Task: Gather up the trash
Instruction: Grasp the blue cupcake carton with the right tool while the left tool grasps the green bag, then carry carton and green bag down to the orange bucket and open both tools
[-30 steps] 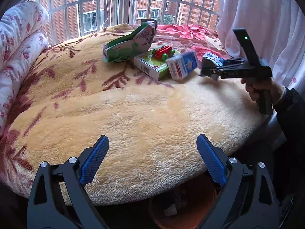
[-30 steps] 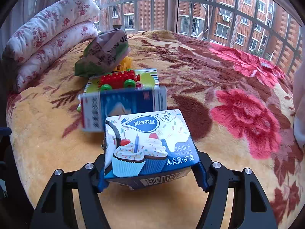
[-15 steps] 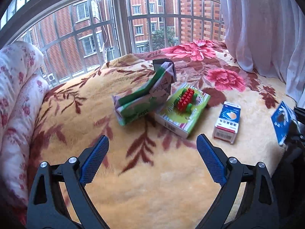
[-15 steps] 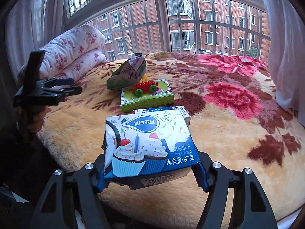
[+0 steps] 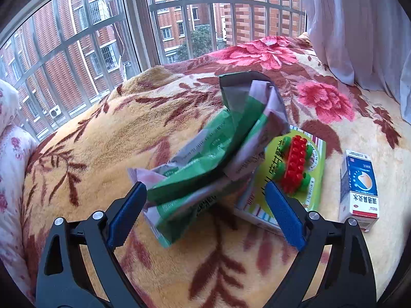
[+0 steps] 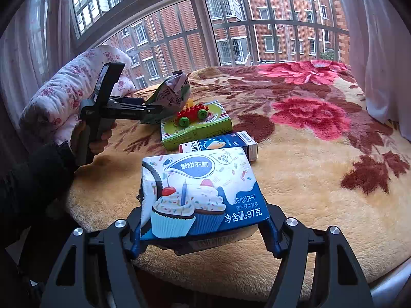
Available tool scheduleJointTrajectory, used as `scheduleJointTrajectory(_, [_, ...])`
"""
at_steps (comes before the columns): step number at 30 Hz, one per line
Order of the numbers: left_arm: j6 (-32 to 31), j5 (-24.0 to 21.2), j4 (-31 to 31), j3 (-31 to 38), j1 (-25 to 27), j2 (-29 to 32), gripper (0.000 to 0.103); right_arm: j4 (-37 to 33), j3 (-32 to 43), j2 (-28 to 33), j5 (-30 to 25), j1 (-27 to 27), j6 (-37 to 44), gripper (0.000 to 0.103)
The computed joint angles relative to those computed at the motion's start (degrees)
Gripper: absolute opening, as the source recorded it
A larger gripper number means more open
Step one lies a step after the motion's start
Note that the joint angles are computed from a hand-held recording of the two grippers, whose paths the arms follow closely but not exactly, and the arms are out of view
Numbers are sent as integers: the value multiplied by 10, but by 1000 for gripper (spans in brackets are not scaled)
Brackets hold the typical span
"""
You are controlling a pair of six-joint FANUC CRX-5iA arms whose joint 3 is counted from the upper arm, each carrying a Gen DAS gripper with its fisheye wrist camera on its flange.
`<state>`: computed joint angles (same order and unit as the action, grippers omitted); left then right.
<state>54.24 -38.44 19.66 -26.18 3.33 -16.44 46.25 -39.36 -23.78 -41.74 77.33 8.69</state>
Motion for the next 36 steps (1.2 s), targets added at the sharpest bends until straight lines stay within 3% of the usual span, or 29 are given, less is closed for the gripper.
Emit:
scheduleJointTrajectory(5, [-55,4,36,11,10,32,90,-15,7,14,11,-8,5,68])
scheduleJointTrajectory(7, [-91,-7,59,13,13,41,51,-15,6,17,15,-9,2,68])
scheduleJointTrajectory(10, [-87,-2,44,17,4,43,26,-9,4,19,16,-7,-6,68])
scheduleJointTrajectory(14, [-33,-2,16,23,-2,40,20,5,-2,15,20,-4,-25,68])
scheduleJointTrajectory(19, [95,-17,-63,35,3,5,19,21,-10,6,9,5,-36,68])
scheduleJointTrajectory(25, [118,-41,-34,-15,55,-93,18,33,-21,-9,7,15,-56,68])
scheduleJointTrajectory(29, [141,-82,-29,-42,85,-159,18,36,-23,-13,4,23,-66,68])
scheduleJointTrajectory(36, [209,-171,-79,-65,69,-272,18,60,-26,-21,-19,56,-89,68])
